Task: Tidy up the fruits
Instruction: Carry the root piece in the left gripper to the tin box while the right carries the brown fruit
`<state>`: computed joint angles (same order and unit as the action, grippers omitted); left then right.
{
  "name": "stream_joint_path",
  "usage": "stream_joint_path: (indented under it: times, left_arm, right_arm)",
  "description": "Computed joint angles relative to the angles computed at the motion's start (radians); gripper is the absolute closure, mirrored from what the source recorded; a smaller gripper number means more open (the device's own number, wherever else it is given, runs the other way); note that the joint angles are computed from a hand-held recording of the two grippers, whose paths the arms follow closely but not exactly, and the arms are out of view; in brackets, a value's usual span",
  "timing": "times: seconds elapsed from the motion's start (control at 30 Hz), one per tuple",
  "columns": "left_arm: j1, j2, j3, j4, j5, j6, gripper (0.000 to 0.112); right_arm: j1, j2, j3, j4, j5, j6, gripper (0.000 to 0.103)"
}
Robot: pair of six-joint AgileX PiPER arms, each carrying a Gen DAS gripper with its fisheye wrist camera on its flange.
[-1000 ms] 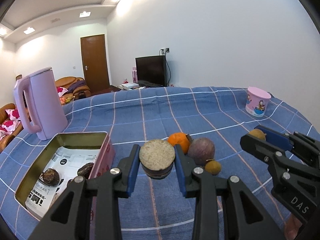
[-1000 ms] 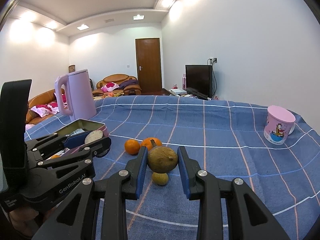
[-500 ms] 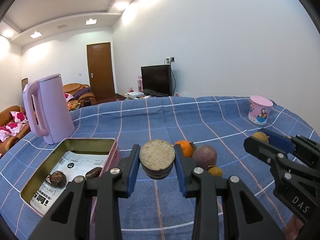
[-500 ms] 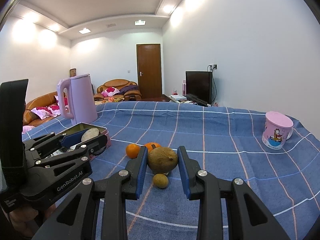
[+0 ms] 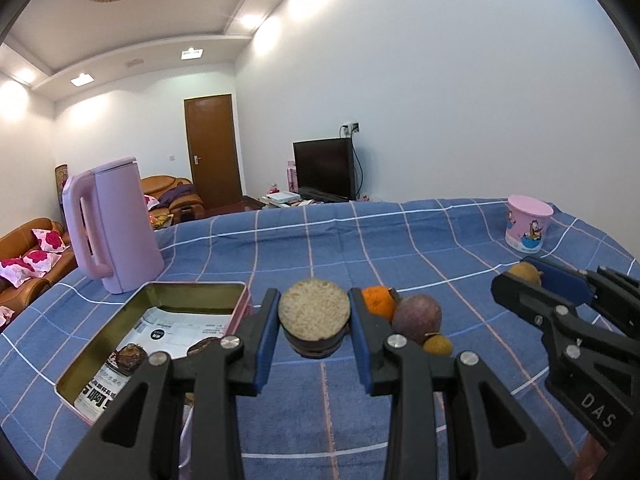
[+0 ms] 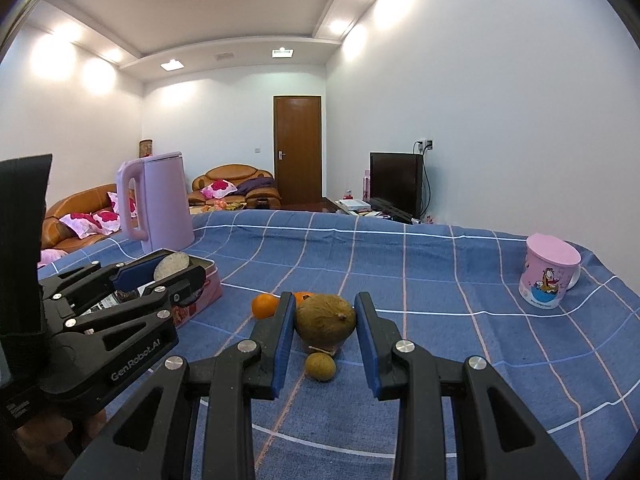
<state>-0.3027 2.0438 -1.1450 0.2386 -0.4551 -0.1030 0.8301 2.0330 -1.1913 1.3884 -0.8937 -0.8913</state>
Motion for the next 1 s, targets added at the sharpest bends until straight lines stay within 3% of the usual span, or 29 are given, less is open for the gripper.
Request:
stream_joint_path:
  times: [0.47, 1.0]
  left_arm:
    - [0.066, -0.002, -0.028, 0.057, 0.070, -0.049, 0.077]
    - [0.175, 0.015, -0.089, 0.118, 0.133, -0.144, 0.077]
  right_arm:
    - [-0.028, 0.069, -0.152, 0.094, 0.112, -0.180, 0.071]
    - [-0.042, 0.218, -0.465, 0.248, 0.227, -0.465, 0.071]
